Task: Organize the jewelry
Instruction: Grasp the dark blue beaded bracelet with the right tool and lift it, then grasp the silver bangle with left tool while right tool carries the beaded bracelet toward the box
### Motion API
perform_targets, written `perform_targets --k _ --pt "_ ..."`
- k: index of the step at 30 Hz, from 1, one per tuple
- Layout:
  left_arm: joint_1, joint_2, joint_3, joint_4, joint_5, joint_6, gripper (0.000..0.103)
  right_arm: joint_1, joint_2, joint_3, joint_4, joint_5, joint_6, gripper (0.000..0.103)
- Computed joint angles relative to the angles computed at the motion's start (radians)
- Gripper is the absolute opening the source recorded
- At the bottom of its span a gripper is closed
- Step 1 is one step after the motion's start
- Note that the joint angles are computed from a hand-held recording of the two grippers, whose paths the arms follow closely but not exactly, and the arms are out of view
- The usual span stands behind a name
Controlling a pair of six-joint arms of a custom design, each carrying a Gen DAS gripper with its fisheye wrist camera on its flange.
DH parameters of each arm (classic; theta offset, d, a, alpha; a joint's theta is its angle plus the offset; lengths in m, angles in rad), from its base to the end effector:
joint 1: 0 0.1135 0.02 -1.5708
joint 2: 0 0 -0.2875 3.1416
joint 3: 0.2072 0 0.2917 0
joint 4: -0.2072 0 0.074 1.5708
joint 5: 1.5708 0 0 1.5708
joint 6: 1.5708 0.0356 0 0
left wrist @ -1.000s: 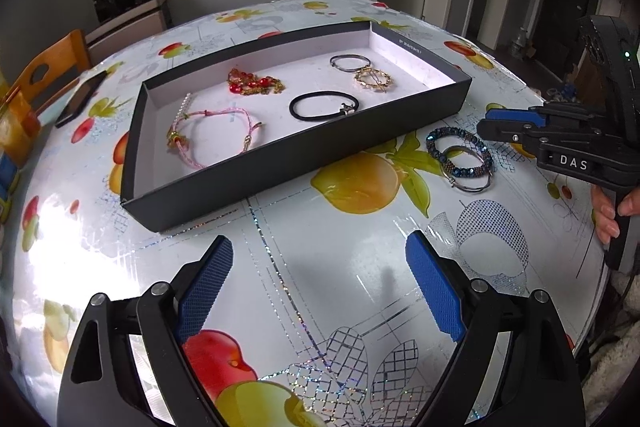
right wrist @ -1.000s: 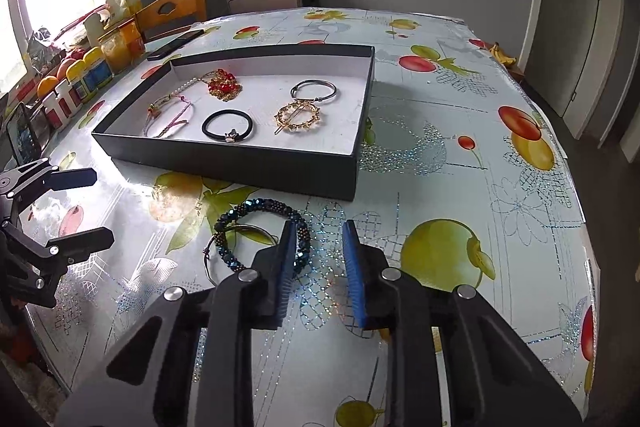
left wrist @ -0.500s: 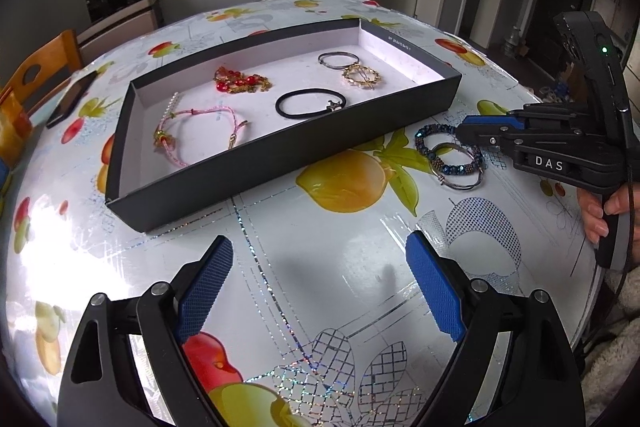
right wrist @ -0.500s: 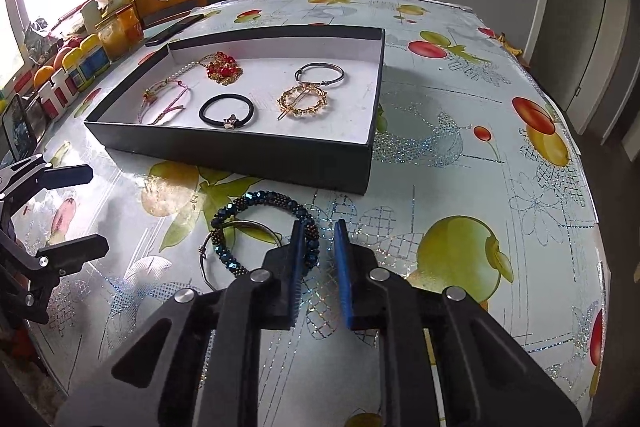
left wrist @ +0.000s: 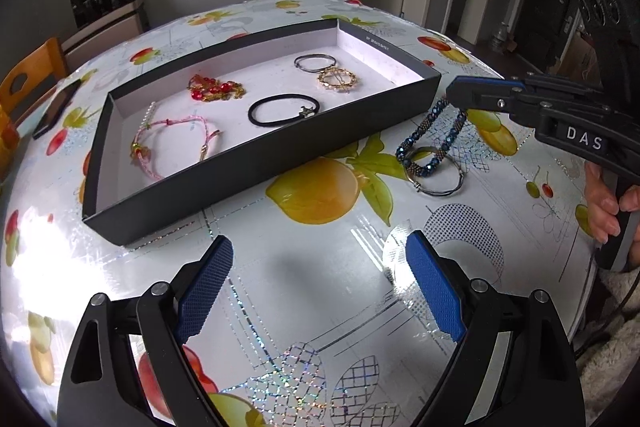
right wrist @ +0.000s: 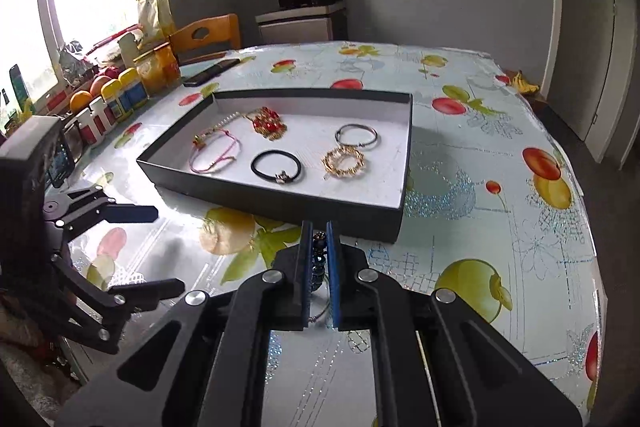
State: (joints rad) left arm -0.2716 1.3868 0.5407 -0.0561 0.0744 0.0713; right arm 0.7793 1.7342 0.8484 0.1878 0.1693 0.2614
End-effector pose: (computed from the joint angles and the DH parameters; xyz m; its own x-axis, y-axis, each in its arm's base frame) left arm 0.2589 -0.0748 0.1363 -0.7318 0.2775 -0.6225 0.3650 0.9309 -0.0140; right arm 0.2727 0.2610 0.1440 -0.5970 -0.2316 -0.7681 -0.4623 0.8818 0.0934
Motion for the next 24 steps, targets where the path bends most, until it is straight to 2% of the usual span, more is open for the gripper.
perform_targets --k 6,13,18,20,21,22,24 --pt "-0.060 0.042 0.043 0.006 0.012 -0.015 0.090 0.012 -0.084 -0.026 0.016 0.009 -0.011 0.007" --pt "-0.129 0.156 0.129 0.023 0.028 -0.033 0.089 -0.019 -0.134 -0.058 -0.027 0.005 0.024 0.007" --pt "-0.191 0.241 0.195 0.023 -0.029 -0.020 0.087 -0.057 -0.116 -0.069 -0.050 -0.030 0.076 0.007" --pt "-0.208 0.263 0.212 0.020 -0.046 -0.010 0.080 -0.061 -0.114 -0.077 -0.048 -0.026 0.082 0.007" --pt "-0.216 0.272 0.219 0.013 -0.051 -0.006 0.072 -0.065 -0.115 -0.082 -0.045 -0.029 0.083 0.007" --pt "-0.222 0.277 0.220 0.019 -0.056 -0.002 0.070 -0.068 -0.115 -0.085 -0.043 -0.031 0.083 0.007" --pt "-0.229 0.279 0.217 0.034 -0.059 0.003 0.061 -0.070 -0.117 -0.089 -0.040 -0.034 0.082 0.007"
